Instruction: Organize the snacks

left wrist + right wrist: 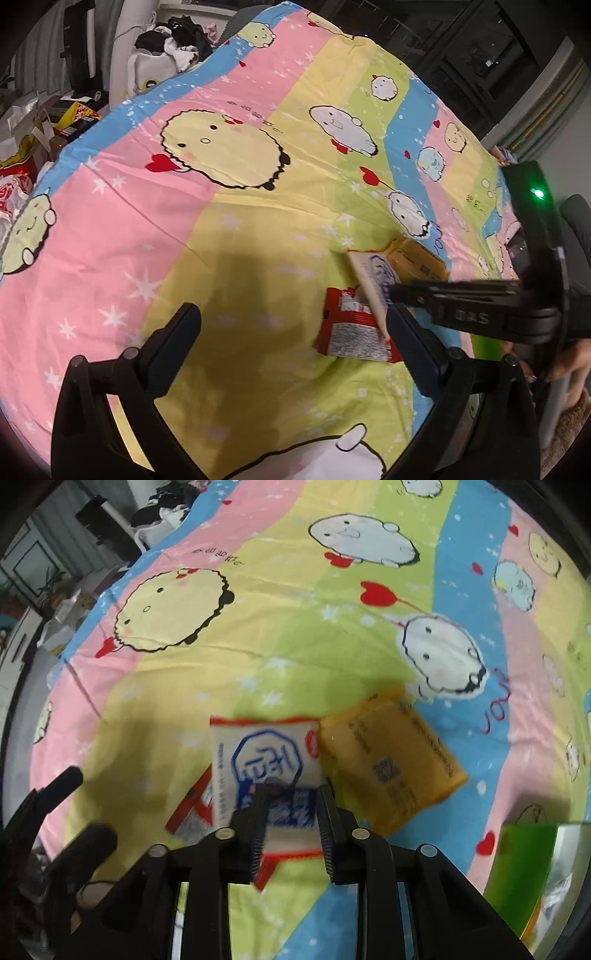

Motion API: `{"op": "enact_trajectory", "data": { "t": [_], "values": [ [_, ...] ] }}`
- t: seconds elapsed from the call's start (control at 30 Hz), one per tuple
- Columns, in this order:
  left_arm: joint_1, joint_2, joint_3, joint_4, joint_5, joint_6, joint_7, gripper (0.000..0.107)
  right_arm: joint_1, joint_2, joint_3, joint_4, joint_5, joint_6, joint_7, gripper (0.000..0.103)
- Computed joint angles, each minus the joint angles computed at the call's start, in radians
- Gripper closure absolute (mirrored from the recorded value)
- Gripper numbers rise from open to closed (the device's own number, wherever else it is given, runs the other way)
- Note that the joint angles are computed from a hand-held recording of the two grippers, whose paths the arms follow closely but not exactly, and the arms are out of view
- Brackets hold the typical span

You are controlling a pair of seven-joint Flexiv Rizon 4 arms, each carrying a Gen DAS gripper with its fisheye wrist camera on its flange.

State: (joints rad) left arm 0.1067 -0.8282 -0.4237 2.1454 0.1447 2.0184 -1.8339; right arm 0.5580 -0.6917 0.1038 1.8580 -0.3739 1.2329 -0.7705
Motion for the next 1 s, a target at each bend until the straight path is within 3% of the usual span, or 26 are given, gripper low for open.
{"op": "enact_trajectory", "data": {
  "t": [0.03,0.1,0.13,0.17,0.3,0.47,0.53,0.8,1.0],
  "values": [
    [0.005,-0.001,-0.004,0.0,0.0,-0.008,-0.001,0.006,-0.033,-0.005,0.042,-0.009,0.034,0.001,-0.021,0.074],
    [0.019,-0.003,-0.017,-0.002,0.002,-0.028,0.001,0.006,-0.072,-0.017,0.089,-0.019,0.083,0.028,-0.055,0.053],
    [0.019,-0.003,-0.017,-0.002,0.0,-0.032,0.003,0.006,-0.072,-0.02,0.09,-0.016,0.093,0.05,-0.06,0.031],
    [0.016,-0.001,-0.014,-0.002,-0.004,-0.035,0.005,0.006,-0.06,-0.022,0.075,-0.013,0.095,0.072,-0.054,0.022],
    [0.013,0.003,-0.012,0.0,-0.012,-0.037,0.01,0.006,-0.028,-0.048,0.028,-0.035,0.086,0.075,-0.024,0.023],
    [0.017,0.001,-0.02,-0.002,-0.011,-0.049,0.023,0.006,-0.072,-0.097,0.082,-0.082,0.128,0.059,-0.063,0.023],
    [0.01,0.002,-0.017,-0.003,-0.014,-0.054,0.031,0.006,-0.037,-0.102,0.04,-0.073,0.117,0.085,-0.044,0.032],
    [-0.022,0.008,0.003,-0.004,-0.029,-0.05,0.053,0.006,0.12,-0.02,-0.141,0.109,0.075,0.266,0.114,0.035],
    [-0.062,0.006,0.021,-0.012,-0.038,-0.047,0.07,0.006,0.234,0.034,-0.218,0.307,0.212,0.491,0.239,0.035]
  ]
}}
